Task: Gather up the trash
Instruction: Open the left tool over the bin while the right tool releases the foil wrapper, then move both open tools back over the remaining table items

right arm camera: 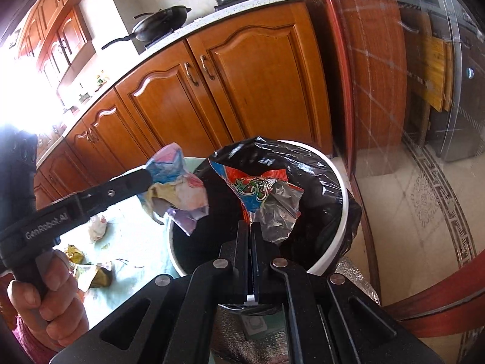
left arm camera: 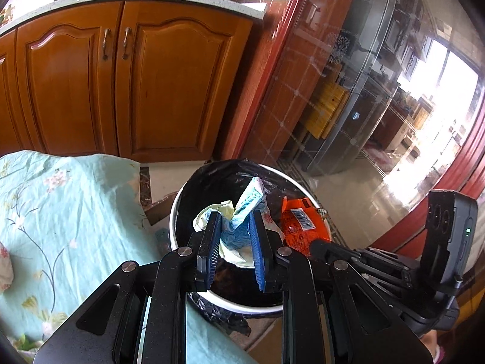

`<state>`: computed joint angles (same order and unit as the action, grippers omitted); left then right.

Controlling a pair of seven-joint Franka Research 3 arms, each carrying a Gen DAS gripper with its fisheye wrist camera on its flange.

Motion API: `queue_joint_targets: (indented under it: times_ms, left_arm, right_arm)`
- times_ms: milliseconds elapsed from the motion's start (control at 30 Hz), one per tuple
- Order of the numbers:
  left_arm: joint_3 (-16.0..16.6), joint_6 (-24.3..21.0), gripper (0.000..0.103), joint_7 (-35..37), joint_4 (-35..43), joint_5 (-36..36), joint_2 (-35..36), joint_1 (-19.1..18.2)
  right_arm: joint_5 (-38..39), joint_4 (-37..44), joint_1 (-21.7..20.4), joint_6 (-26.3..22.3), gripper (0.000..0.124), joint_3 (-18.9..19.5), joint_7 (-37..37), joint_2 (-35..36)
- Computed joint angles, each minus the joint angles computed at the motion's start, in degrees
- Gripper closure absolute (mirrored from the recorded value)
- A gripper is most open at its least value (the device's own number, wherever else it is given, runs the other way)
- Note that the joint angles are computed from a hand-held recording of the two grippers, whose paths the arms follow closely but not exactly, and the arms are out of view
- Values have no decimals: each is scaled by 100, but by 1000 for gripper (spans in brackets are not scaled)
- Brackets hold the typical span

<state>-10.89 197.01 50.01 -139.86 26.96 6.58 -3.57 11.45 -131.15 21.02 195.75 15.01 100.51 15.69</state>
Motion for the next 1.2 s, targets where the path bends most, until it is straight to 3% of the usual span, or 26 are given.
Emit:
queue_joint_targets:
  times_ms: [167,233,333,400,500,600,767,933,1067,1200]
  left_arm:
    - [-227,-154,84,-233,212,274,267,257]
    - [-811,-268,83,-689,370,887,410,939]
    - [-1454,-420,80,-1007,536,1359,598,1633]
    - [-1463,-423,76,-1017,490,1333,569,1646]
    - [-1699,-418,71,-1139,471,1448,577,1909]
    - [-1629,-343,66,-1215,406,1485,518,1875]
    - [-1386,-124,66,-1562,146,1748,244,1784]
    - [-515,242,66,-911,-604,784,-317,950]
    - [-140,507,66,-640,-1289,247,-773,698]
    - [35,715,66,-97,-2045,-588,-1292,577]
  right_arm:
    - [-50,104,-95,-131,122,24,-48,105]
    - [-74,127,-188,-159,121,96,-49,141]
    - [-105,141,-324,-184,117,210,-21,182]
    - [-238,140,-634,-172,116,486,72,231]
    - [-239,117,-638,-145,114,482,125,227]
    - [-318,40,-718,-57,106,554,233,201]
    - [-366,-96,-592,50,104,456,411,100]
    - [-533,-309,-561,269,101,489,713,-10]
    - [-653,-452,-358,577,76,409,966,-37]
    - [-791,-529,-102,872,66,362,1217,14]
